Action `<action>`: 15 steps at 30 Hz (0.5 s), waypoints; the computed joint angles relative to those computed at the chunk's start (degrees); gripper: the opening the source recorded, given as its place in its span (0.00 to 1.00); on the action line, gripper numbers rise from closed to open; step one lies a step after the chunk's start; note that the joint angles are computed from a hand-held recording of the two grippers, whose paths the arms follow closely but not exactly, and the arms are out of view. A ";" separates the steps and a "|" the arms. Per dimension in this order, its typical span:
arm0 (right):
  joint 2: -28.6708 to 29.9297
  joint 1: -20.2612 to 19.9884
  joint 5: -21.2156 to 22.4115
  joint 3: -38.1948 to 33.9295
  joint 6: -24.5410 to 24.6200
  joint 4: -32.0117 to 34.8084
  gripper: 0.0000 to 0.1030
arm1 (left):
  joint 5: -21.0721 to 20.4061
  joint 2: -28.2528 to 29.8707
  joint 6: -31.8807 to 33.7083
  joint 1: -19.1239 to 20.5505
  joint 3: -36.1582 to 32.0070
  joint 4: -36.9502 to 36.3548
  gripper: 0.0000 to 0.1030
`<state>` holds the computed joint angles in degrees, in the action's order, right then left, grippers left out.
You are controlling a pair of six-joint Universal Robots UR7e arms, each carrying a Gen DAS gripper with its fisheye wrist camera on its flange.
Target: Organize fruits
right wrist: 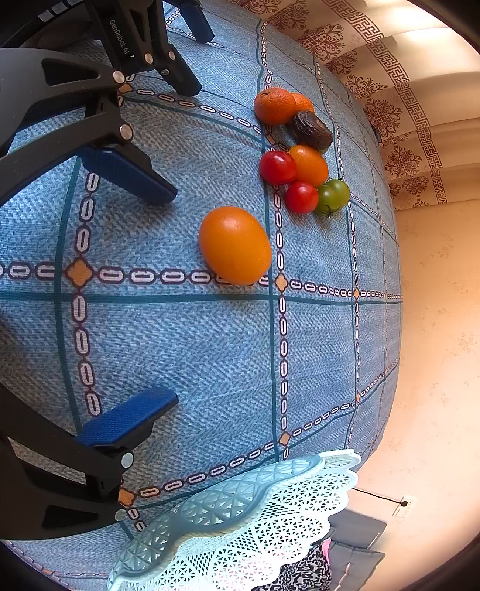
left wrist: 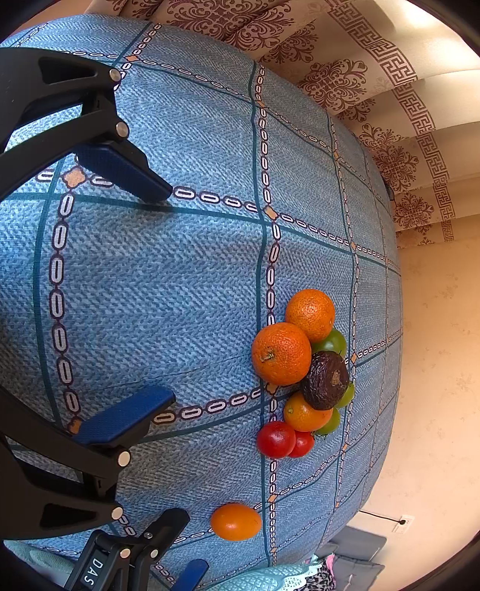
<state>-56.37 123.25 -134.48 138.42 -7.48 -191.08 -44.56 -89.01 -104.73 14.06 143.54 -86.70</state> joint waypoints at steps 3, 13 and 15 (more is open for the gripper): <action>0.06 -0.23 0.23 0.02 -0.31 -0.45 0.98 | 0.03 -0.86 -0.31 -0.35 0.12 0.80 0.95; -2.34 -1.46 5.13 3.02 -2.19 -8.41 0.98 | 2.32 -1.91 -6.11 -4.76 -0.49 6.79 0.95; -2.36 -1.26 5.76 3.18 -2.46 -9.86 0.98 | 2.89 -2.18 -8.56 -5.92 -0.67 9.08 0.95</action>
<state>-58.73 121.99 -128.72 141.61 -9.93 -200.94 -41.66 -91.20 -113.29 8.14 142.87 -77.62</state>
